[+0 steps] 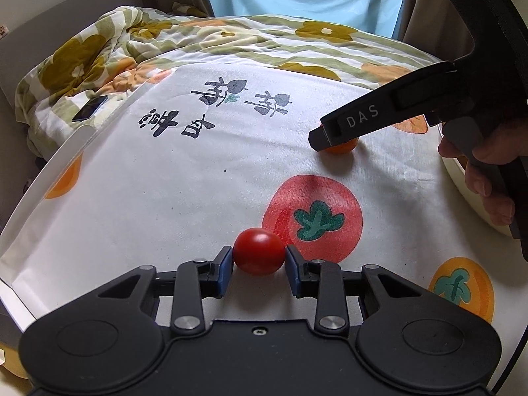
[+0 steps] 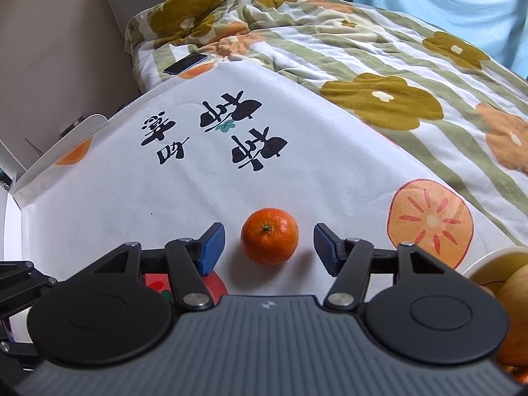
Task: Organize fruits
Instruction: 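Grasp the last small mandarin with the right tool while the left tool holds the tomato, then carry the tomato with the left tool over the bowl while the right tool carries the mandarin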
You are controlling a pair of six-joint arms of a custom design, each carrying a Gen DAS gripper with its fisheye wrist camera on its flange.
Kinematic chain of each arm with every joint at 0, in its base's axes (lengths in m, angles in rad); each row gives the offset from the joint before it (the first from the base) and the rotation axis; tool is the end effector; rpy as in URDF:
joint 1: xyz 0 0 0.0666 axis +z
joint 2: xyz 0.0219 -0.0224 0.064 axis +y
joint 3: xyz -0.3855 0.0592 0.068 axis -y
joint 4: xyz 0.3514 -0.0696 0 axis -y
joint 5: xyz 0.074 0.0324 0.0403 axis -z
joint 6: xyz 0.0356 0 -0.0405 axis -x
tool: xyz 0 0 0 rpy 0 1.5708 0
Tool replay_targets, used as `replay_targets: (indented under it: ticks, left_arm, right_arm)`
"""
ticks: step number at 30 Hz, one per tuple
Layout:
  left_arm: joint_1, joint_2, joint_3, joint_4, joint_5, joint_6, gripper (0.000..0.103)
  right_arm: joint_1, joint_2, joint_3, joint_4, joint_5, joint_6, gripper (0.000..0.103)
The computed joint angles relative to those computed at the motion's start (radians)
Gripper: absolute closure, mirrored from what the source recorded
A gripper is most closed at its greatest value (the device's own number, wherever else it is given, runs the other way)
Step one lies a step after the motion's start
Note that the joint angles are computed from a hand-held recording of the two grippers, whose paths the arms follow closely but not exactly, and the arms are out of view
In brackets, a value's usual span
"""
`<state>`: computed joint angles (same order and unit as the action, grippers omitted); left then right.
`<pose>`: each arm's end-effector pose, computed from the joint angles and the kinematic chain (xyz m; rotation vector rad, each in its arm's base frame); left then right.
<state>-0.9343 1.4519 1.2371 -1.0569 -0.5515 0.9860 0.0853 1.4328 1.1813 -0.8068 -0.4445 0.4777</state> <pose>0.2629 -0.3250 0.3468 -0.1727 2.5186 0.0979 0.4256 0.0514 0.3417 -0.8450 2.3839 0.4306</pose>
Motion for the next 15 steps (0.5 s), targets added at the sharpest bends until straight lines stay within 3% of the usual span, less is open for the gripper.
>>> replay_targets:
  ticks: [2, 3, 15]
  left_arm:
    - [0.008, -0.007, -0.006, 0.011, 0.011, -0.022, 0.066]
    - [0.012, -0.010, -0.008, 0.015, 0.015, -0.032, 0.066]
    - [0.050, -0.070, -0.028, 0.057, 0.060, -0.191, 0.066]
  right_arm:
    - [0.006, -0.002, -0.002, 0.000, 0.012, -0.004, 0.048]
    - [0.008, -0.005, -0.004, 0.004, 0.019, -0.009, 0.050]
    - [0.002, -0.107, -0.045, 0.005, 0.066, -0.141, 0.051]
